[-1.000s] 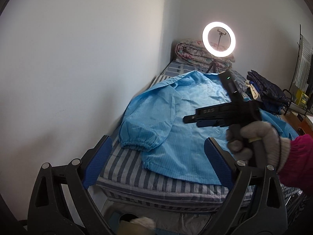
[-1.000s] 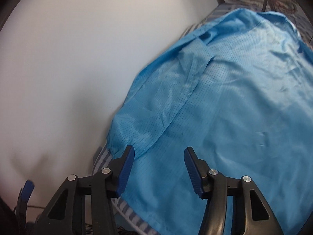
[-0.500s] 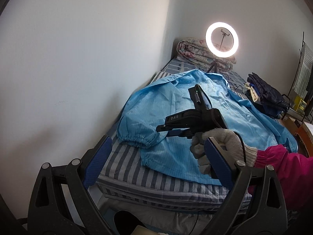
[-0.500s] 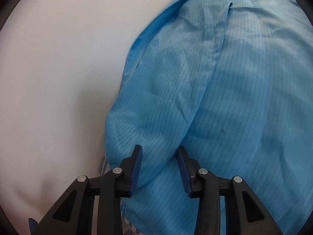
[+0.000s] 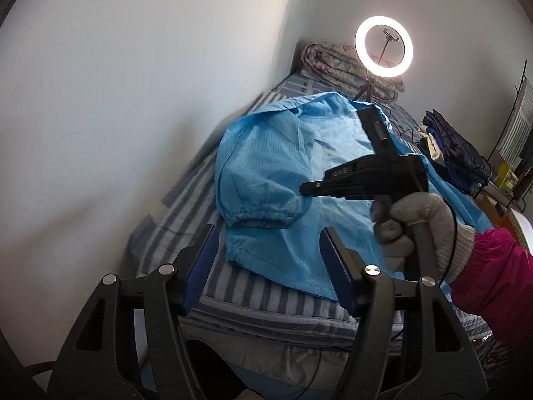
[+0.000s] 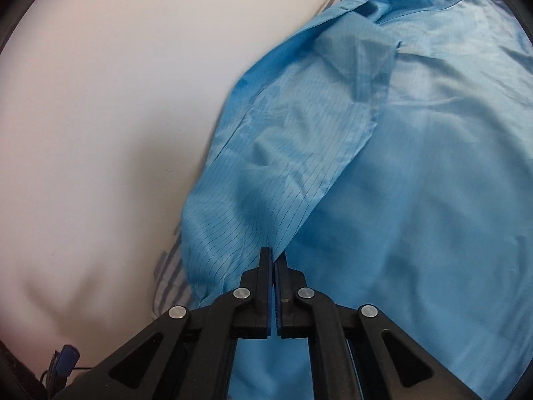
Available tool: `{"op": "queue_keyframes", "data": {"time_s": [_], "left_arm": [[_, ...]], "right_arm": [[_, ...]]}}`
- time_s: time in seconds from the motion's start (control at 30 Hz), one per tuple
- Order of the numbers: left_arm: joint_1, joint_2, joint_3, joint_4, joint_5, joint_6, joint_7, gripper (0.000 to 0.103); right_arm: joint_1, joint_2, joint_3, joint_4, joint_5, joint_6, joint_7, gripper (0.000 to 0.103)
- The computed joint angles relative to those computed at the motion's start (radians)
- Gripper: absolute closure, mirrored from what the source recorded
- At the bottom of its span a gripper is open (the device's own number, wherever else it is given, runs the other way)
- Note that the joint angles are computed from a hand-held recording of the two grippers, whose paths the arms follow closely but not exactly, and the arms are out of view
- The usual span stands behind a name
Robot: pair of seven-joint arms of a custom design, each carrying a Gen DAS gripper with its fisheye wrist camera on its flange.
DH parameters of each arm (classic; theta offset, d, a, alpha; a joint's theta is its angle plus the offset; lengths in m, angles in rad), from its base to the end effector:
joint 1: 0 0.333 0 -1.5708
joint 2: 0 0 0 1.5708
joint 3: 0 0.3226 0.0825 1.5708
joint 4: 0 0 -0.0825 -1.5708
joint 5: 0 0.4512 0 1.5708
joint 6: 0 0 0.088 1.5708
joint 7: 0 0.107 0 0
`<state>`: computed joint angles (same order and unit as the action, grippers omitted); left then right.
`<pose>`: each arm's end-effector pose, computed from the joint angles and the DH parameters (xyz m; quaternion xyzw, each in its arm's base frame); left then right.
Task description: Fold large clothes
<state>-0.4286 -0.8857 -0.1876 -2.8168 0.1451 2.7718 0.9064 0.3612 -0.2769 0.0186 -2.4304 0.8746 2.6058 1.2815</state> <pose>0.3193 -0.2321 0.5067 -0.6235 0.6624 -0.3710 0.1863 0.5029 0.1834 0.4224 -0.6618 0.6606 0.0766 0.3462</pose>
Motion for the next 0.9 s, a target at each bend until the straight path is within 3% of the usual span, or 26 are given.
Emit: {"op": "queue_keyframes", "data": {"time_s": [0.2,0.4,0.5,0.57,0.67,0.7,0.77,0.8,0.83,0.9], "left_arm": [[-0.06,0.168,0.084,0.071,-0.087,0.063,0.036,0.038],[-0.067,0.402,0.1,0.198,-0.187,0.1,0.054,0.038],[-0.013,0.489,0.067,0.247,-0.198,0.09,0.019,0.038],[-0.05,0.536,0.116,0.259,-0.288,0.107,0.065,0.039],[-0.141,0.594,0.21,0.282,-0.511,0.129,0.194,0.049],[-0.151,0.611,0.219,0.292,-0.557,0.132,0.223,0.057],[-0.152,0.645,0.222,0.314,-0.614,0.139,0.275,0.077],[-0.14,0.66,0.212,0.324,-0.615,0.142,0.292,0.094],[-0.131,0.668,0.203,0.33,-0.624,0.146,0.306,0.1],[-0.136,0.669,0.202,0.334,-0.694,0.168,0.363,0.101]], "right_arm": [[-0.041,-0.056,-0.027,-0.058,-0.06,-0.013,0.028,0.103],[-0.052,-0.047,-0.046,-0.057,-0.04,-0.037,-0.015,0.103],[-0.043,-0.031,-0.033,-0.059,-0.029,-0.007,-0.037,0.103],[-0.02,-0.007,-0.04,-0.073,0.035,0.025,-0.093,0.102],[-0.024,-0.017,-0.043,-0.086,0.061,0.022,-0.114,0.099],[-0.02,-0.017,-0.05,-0.087,0.091,0.024,-0.135,0.098],[-0.03,-0.03,-0.051,-0.1,0.098,0.022,-0.139,0.096],[-0.033,-0.035,-0.051,-0.103,0.1,0.025,-0.141,0.095],[-0.035,-0.042,-0.05,-0.107,0.099,0.023,-0.143,0.095],[-0.044,-0.076,-0.047,-0.127,0.077,0.019,-0.134,0.094]]}}
